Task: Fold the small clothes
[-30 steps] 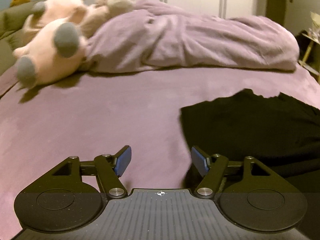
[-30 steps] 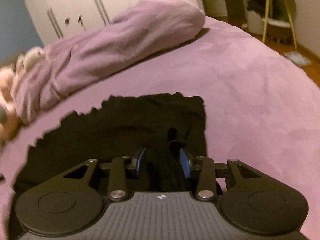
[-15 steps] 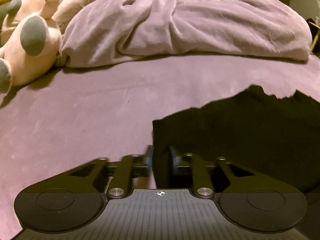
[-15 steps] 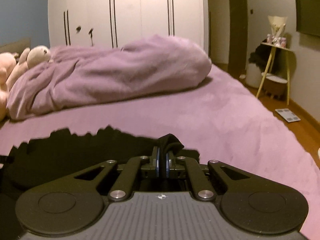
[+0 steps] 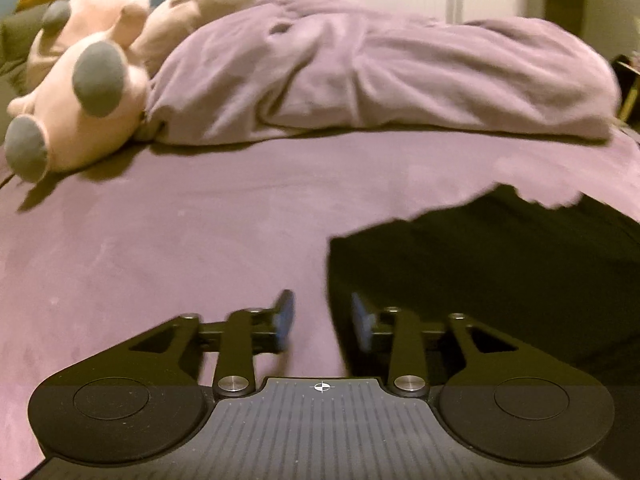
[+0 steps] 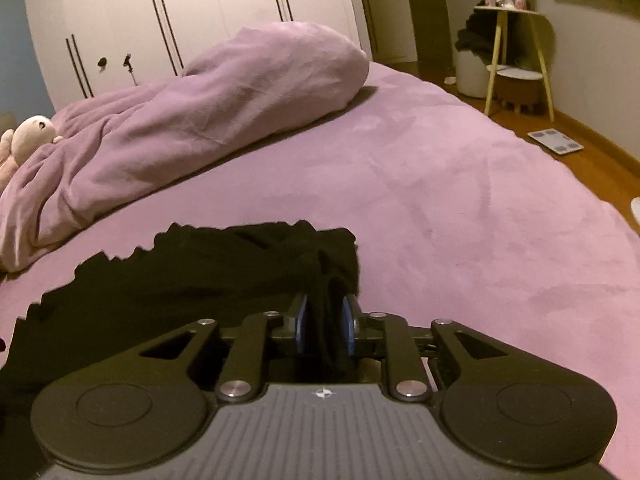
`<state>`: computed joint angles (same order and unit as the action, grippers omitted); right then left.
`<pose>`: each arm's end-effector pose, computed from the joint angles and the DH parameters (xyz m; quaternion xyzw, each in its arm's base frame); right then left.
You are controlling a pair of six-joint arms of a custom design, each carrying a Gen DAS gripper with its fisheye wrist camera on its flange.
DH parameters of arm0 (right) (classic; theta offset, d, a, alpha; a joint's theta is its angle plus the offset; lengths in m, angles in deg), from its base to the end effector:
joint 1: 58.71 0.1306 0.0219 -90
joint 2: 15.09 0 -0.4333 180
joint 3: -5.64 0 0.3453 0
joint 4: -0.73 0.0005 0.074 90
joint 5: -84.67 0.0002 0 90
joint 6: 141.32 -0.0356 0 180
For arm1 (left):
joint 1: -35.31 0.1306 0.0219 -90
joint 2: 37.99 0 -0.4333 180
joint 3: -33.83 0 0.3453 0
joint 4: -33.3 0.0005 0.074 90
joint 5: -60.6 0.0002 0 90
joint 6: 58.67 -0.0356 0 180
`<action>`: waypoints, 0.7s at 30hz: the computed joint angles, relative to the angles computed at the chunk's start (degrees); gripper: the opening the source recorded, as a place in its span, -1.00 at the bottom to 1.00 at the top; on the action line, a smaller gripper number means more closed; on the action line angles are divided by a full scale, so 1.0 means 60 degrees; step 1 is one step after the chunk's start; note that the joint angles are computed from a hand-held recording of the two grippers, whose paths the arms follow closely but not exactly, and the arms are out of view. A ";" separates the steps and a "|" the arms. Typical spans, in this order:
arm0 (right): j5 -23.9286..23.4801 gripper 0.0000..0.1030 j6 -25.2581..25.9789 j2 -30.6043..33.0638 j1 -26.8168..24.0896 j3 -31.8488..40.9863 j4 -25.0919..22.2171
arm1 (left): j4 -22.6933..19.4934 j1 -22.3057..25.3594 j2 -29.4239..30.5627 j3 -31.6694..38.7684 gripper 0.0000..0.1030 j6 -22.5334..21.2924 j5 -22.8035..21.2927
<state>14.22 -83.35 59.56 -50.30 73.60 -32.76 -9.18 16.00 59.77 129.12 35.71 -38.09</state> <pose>0.3304 0.0363 0.4387 0.2529 0.8602 -0.0010 0.4427 0.4759 -0.1616 0.4678 0.0909 0.9170 -0.0099 0.3882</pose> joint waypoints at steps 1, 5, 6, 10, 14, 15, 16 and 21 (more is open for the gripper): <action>-0.0029 -0.65 0.0032 -0.0129 0.0056 -0.0100 -0.0025 | 0.0108 -0.0045 -0.0225 -0.0278 -0.08 -0.0066 0.0167; -0.0185 -0.64 0.0144 -0.0215 0.0296 -0.0276 -0.0291 | -0.0043 -0.0231 -0.0457 -0.0728 0.07 -0.0075 0.0429; -0.0052 -0.63 0.0173 -0.0175 0.0374 -0.0261 -0.0359 | -0.0168 -0.0268 -0.0408 -0.0716 0.07 -0.0015 0.0369; 0.0052 -0.79 0.0034 -0.0037 0.0475 -0.0043 -0.0602 | -0.0394 -0.0362 -0.0449 -0.0685 0.06 0.0200 0.0266; -0.0083 -0.92 0.0062 -0.0334 0.0419 -0.0177 -0.0290 | -0.0482 -0.0288 -0.0641 -0.0715 0.06 0.0060 0.0479; -0.0030 -0.92 -0.0107 -0.0413 0.0362 -0.0216 -0.0282 | -0.0524 -0.0281 -0.0677 -0.0745 0.06 -0.0029 0.0435; 0.0080 -0.92 -0.0245 -0.0406 0.0313 -0.0175 -0.0472 | -0.0589 -0.0254 -0.0705 -0.0780 0.06 -0.0115 0.0407; 0.0125 -0.66 -0.0125 -0.0142 0.0228 -0.0067 -0.1211 | -0.1109 -0.0114 -0.0953 -0.0840 0.08 0.0139 0.0674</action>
<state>14.97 -84.10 58.71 -48.93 73.20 -40.03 -15.83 15.32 54.05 124.08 36.54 -34.05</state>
